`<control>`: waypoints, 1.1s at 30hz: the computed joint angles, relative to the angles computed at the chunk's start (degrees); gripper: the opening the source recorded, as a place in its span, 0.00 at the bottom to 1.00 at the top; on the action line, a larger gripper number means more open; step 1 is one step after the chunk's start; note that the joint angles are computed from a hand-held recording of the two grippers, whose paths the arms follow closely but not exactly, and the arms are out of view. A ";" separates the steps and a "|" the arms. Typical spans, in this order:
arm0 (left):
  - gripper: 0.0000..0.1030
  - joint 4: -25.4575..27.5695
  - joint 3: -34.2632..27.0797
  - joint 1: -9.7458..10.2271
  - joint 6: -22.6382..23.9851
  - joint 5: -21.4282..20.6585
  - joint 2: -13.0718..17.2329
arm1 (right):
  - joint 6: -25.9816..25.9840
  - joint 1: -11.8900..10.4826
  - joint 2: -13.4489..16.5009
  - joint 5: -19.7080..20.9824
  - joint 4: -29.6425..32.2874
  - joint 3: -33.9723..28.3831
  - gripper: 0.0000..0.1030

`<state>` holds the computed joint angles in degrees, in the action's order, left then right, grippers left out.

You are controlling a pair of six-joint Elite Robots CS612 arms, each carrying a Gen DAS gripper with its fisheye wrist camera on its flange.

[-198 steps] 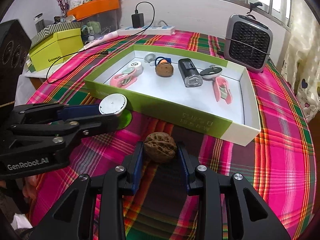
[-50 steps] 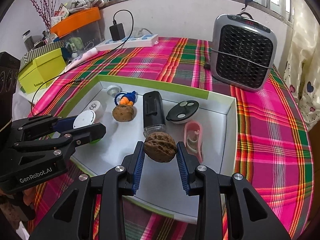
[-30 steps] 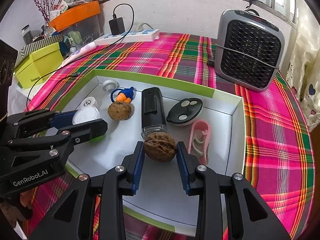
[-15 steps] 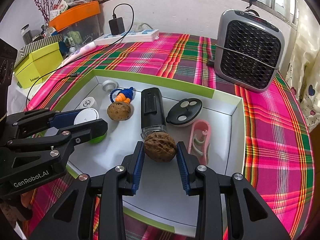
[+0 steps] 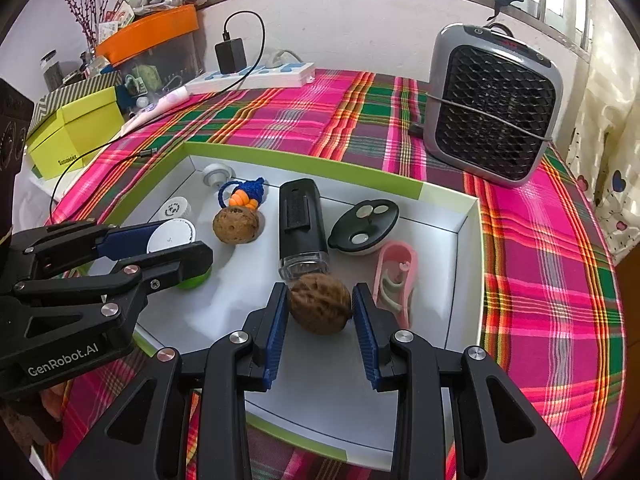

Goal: Organize objects

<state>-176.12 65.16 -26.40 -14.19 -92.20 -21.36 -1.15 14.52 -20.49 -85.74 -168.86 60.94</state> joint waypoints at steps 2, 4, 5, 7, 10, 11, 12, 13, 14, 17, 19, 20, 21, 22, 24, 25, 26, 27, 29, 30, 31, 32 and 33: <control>0.36 -0.15 0.15 0.04 -0.31 0.01 -0.05 | -0.01 0.00 -0.14 -0.01 -0.35 0.28 0.42; 0.36 -0.58 0.83 -0.08 -0.59 0.30 -0.38 | 0.13 0.13 -0.26 -0.26 -0.67 0.52 0.42; 0.36 -0.73 0.96 -0.08 -0.60 0.36 -0.45 | 0.19 0.15 -0.31 -0.26 -0.72 0.61 0.42; 0.36 -0.87 1.39 -0.18 -0.76 0.76 -0.67 | 0.36 0.19 -0.41 -0.34 -1.15 0.82 0.42; 0.37 -1.19 1.98 -0.28 -0.98 1.17 -0.99 | 0.78 0.20 -0.63 -0.42 -1.91 1.32 0.42; 0.37 -1.32 2.17 -0.34 -0.99 1.33 -1.10 | 0.91 0.22 -0.69 -0.48 -2.01 1.44 0.42; 0.37 -1.66 2.44 -0.41 -1.01 1.59 -1.21 | 0.95 0.25 -0.75 -0.51 -2.17 1.55 0.42; 0.37 -1.98 2.72 -0.46 -1.05 1.81 -1.34 | 1.00 0.28 -0.83 -0.52 -2.39 1.73 0.42; 0.37 -2.01 2.89 -0.49 -1.11 1.80 -1.44 | 1.06 0.31 -0.92 -0.52 -2.59 1.90 0.42; 0.37 -2.31 3.62 -0.57 -1.29 2.37 -1.84 | 1.40 0.35 -1.26 -0.51 -3.48 2.60 0.42; 0.37 -2.71 4.19 -0.66 -1.48 2.75 -2.15 | 1.52 0.41 -1.50 -0.73 -3.87 3.06 0.42; 0.37 -2.93 4.48 -0.69 -1.40 2.85 -2.30 | 1.66 0.46 -1.62 -0.92 -4.09 3.30 0.42; 0.37 -3.12 4.83 -0.75 -1.40 3.03 -2.48 | 1.90 0.47 -1.78 -0.82 -4.56 3.66 0.42; 0.37 -3.29 5.13 -0.81 -1.44 3.13 -2.64 | 2.04 0.48 -1.90 -0.68 -4.80 3.91 0.42; 0.37 -3.55 5.73 -0.95 -1.49 3.46 -2.96 | 2.22 0.57 -2.10 -0.87 -5.22 4.32 0.42; 0.37 -3.88 6.16 -1.07 -1.58 3.88 -3.18 | 2.27 0.61 -2.25 -0.88 -5.51 4.62 0.42; 0.37 -4.36 6.71 -1.16 -1.54 4.06 -3.45 | 2.33 0.63 -2.39 -0.89 -5.82 4.92 0.42; 0.37 -4.76 7.16 -1.24 -1.55 4.25 -3.69 | 2.58 0.68 -2.57 -1.08 -6.33 5.32 0.42; 0.37 -5.51 8.04 -1.50 -1.38 5.25 -4.14 | 3.19 0.70 -2.98 -0.95 -7.18 6.20 0.42; 0.37 -6.09 8.72 -1.74 -1.18 6.38 -4.46 | 3.38 0.69 -3.11 -0.88 -7.47 6.48 0.42; 0.37 -6.56 9.09 -1.85 -1.16 6.81 -4.61 | 3.63 0.72 -3.32 -0.91 -7.97 6.96 0.42; 0.37 -7.05 9.62 -1.91 -1.41 6.94 -4.84 | 3.74 0.76 -3.51 -0.90 -8.43 7.38 0.42; 0.37 -7.29 10.09 -1.99 -1.82 7.31 -5.07 | 3.79 0.82 -3.72 -0.93 -8.88 7.85 0.42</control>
<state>-183.41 75.26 -28.39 -16.01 -84.89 -26.43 2.64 15.34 -24.22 -86.67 -177.74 68.79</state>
